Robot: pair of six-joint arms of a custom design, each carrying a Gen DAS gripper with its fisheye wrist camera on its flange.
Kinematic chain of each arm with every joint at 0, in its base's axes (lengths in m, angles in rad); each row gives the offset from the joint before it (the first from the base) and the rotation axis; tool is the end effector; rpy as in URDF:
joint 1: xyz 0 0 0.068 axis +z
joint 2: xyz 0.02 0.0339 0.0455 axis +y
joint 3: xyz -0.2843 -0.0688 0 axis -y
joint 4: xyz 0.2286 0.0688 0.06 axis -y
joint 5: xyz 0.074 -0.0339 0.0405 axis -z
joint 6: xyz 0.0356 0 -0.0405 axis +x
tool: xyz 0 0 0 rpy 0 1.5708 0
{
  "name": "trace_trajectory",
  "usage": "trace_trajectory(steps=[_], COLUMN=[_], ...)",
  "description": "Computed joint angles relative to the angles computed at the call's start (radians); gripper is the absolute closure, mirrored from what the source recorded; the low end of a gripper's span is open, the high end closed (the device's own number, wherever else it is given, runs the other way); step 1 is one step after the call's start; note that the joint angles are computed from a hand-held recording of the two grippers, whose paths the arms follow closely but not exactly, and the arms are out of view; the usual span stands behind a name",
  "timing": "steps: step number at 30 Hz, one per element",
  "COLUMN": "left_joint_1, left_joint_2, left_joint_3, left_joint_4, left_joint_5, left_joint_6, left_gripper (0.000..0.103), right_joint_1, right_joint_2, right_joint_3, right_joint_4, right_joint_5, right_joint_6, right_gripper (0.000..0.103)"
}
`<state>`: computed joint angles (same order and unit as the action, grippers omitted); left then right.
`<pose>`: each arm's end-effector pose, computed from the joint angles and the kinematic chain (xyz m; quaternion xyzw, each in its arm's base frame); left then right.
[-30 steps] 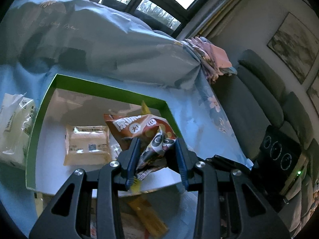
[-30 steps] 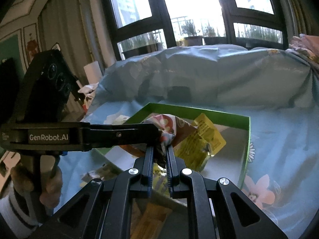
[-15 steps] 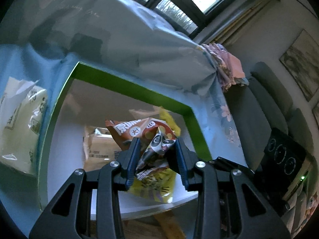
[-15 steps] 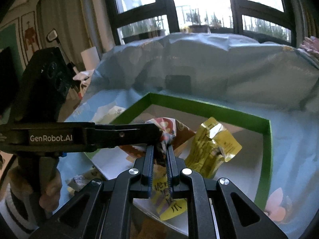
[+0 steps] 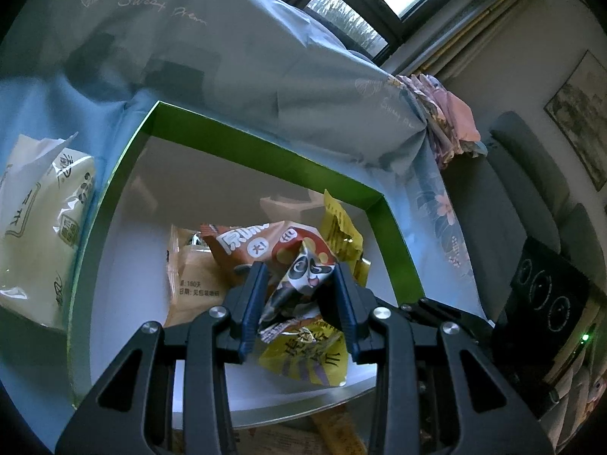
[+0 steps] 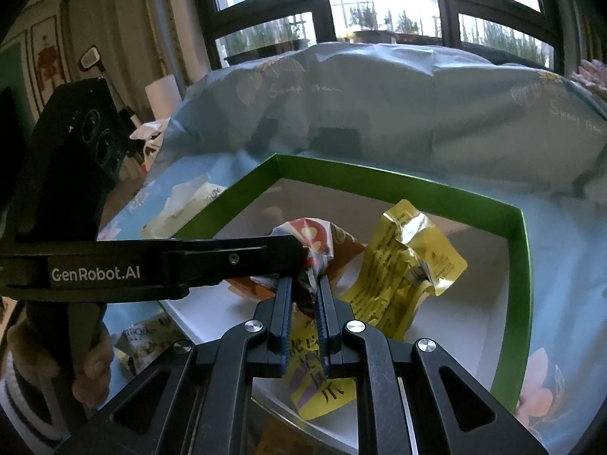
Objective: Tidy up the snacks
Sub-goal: 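Lift and carry the panda bag with both grippers into the green box, then open both grippers to release the panda bag inside the box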
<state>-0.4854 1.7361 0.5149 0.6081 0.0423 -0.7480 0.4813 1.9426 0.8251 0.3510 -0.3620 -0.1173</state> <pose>0.2567 -0.1371 0.1367 -0.1065 0.8810 -0.2817 0.3649 0.3085 0.1753 0.1247 -0.3342 0.8442 0.2326 0.3487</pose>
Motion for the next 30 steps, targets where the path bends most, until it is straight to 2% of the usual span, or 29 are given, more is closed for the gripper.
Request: trace_trajectory(steps=[17, 20, 24, 27, 29, 30], left_joint_1=[-0.028, -0.051, -0.081, -0.109, -0.124, -0.138], left_joint_2=[0.017, 0.013, 0.006, -0.003, -0.008, -0.014], left_joint_3=[0.048, 0.072, 0.105, 0.133, 0.145, 0.153], left_joint_4=[-0.073, -0.131, -0.205, -0.271, -0.296, -0.316], left_joint_5=[-0.059, -0.118, -0.191, -0.263, -0.297, -0.327], left_joint_6=[0.003, 0.009, 0.024, 0.039, 0.051, 0.056], left_gripper=[0.063, 0.053, 0.050, 0.042, 0.034, 0.032], right_joint_1=[0.016, 0.022, 0.035, 0.035, 0.033, 0.030], right_joint_2=[0.006, 0.002, -0.017, -0.038, -0.057, -0.072], right_joint_3=[0.016, 0.010, -0.012, -0.035, -0.055, -0.071], right_joint_4=[-0.034, -0.035, -0.027, -0.020, -0.013, -0.005], right_joint_5=[0.042, 0.054, 0.090, 0.101, 0.111, 0.115], right_joint_6=[0.007, 0.004, -0.008, -0.004, 0.000, -0.001], right_gripper=[0.089, 0.089, 0.089, 0.089, 0.083, 0.075])
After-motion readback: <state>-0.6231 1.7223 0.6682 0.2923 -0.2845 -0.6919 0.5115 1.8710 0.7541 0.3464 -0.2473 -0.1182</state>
